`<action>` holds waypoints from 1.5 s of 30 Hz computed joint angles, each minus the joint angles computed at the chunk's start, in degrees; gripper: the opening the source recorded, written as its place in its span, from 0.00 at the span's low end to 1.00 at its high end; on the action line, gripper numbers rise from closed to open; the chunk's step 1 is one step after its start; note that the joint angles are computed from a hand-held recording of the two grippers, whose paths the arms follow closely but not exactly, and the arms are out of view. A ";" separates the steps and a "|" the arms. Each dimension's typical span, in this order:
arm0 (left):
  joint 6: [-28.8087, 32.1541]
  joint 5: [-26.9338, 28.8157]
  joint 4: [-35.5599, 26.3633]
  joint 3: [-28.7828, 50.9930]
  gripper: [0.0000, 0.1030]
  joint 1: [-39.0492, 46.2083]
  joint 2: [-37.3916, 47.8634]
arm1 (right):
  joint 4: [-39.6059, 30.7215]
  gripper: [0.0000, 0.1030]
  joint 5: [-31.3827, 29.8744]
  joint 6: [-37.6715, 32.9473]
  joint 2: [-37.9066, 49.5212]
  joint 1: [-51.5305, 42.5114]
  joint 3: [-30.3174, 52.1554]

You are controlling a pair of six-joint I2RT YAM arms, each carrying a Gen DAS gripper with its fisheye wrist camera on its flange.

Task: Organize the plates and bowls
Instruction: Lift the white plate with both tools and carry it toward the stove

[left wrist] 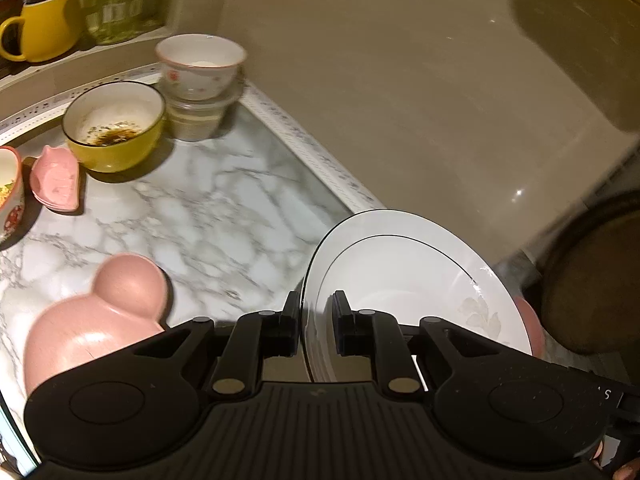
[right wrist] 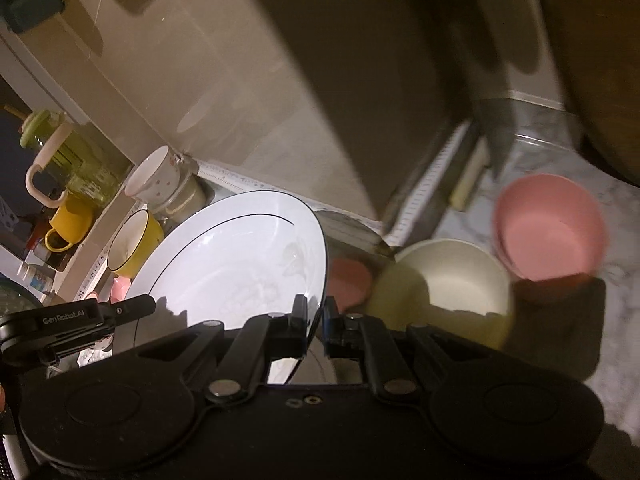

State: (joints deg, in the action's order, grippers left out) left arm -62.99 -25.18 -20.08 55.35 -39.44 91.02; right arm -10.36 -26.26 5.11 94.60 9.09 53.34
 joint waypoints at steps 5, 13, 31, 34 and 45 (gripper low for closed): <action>-2.87 -2.34 -2.14 4.18 0.15 -6.19 2.68 | -2.25 0.06 -4.16 -4.07 -5.44 -7.68 -4.63; -5.21 -3.72 -3.86 13.71 0.15 -14.14 11.23 | -8.15 0.06 -10.63 -13.67 -11.09 -22.41 -8.69; -0.59 2.07 -4.96 44.17 0.15 -22.24 39.10 | -16.65 0.06 -18.39 -37.75 -2.41 -55.08 -6.47; 0.18 3.73 -6.00 49.79 0.15 -22.87 43.80 | -16.45 0.06 -18.58 -41.11 0.84 -59.07 -5.61; 2.32 7.55 -13.96 70.85 0.15 -24.50 59.61 | -15.35 0.06 -18.47 -46.76 11.26 -67.41 -1.45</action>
State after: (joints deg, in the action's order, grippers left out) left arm -60.67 -17.63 -34.04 126.20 -63.94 150.63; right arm -25.72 -44.74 -41.65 105.86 -58.32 51.89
